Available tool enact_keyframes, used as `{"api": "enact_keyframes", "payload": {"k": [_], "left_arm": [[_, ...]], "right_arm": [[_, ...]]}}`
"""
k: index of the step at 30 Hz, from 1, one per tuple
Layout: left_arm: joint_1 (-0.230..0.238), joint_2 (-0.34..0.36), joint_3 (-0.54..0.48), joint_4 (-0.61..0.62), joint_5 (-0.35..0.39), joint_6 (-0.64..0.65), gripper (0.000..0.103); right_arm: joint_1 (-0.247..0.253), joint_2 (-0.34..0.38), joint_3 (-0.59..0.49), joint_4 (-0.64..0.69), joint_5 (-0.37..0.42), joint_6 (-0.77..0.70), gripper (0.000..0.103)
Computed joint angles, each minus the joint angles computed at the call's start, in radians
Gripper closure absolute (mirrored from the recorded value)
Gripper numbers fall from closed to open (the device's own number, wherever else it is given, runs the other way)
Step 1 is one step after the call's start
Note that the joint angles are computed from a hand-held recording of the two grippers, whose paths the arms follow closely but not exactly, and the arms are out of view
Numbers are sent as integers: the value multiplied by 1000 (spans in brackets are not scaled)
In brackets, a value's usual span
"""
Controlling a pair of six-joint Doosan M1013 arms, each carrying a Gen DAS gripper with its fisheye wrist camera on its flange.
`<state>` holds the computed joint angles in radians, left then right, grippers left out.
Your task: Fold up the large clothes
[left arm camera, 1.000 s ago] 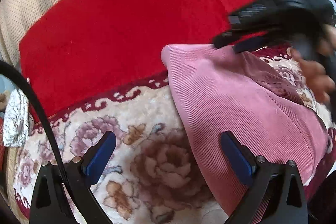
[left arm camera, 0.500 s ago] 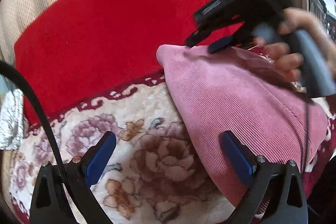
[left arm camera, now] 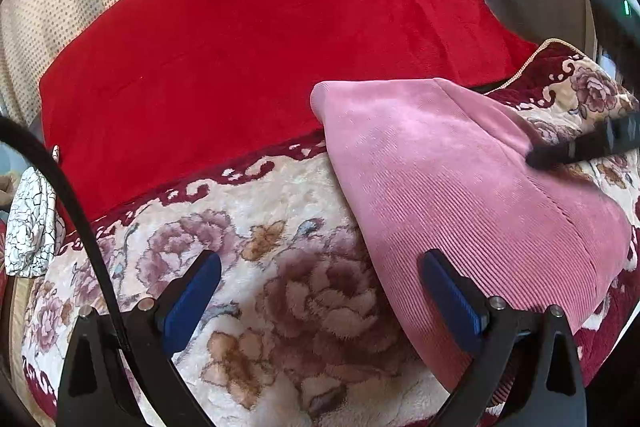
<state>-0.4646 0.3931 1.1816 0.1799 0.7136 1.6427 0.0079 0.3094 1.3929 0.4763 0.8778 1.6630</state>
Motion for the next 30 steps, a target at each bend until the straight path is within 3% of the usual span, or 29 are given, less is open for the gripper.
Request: {"api": "enact_keyframes", "payload": {"k": [2, 6, 14, 19, 22, 26, 30], "left_arm": [[-3, -2, 6, 14, -6, 1, 3], [-4, -5, 7, 26, -9, 4, 3], [1, -8, -10, 73, -27, -37, 3], [15, 24, -69, -16, 30, -58, 3], [3, 51, -99, -40, 88, -10, 3], [0, 63, -113, -49, 115, -17, 3], [14, 69, -131, -97, 139, -4, 3]], "right_arm": [[-1, 8, 18, 12, 16, 0, 46], [10, -16, 75, 14, -48, -25, 46], [-8, -68, 122, 101, -96, -98, 46], [-22, -90, 155, 150, -185, -111, 46], [-34, -60, 149, 217, -142, -129, 46], [-22, -26, 127, 171, -105, -114, 46], [-50, -48, 159, 273, -140, -183, 46]]}}
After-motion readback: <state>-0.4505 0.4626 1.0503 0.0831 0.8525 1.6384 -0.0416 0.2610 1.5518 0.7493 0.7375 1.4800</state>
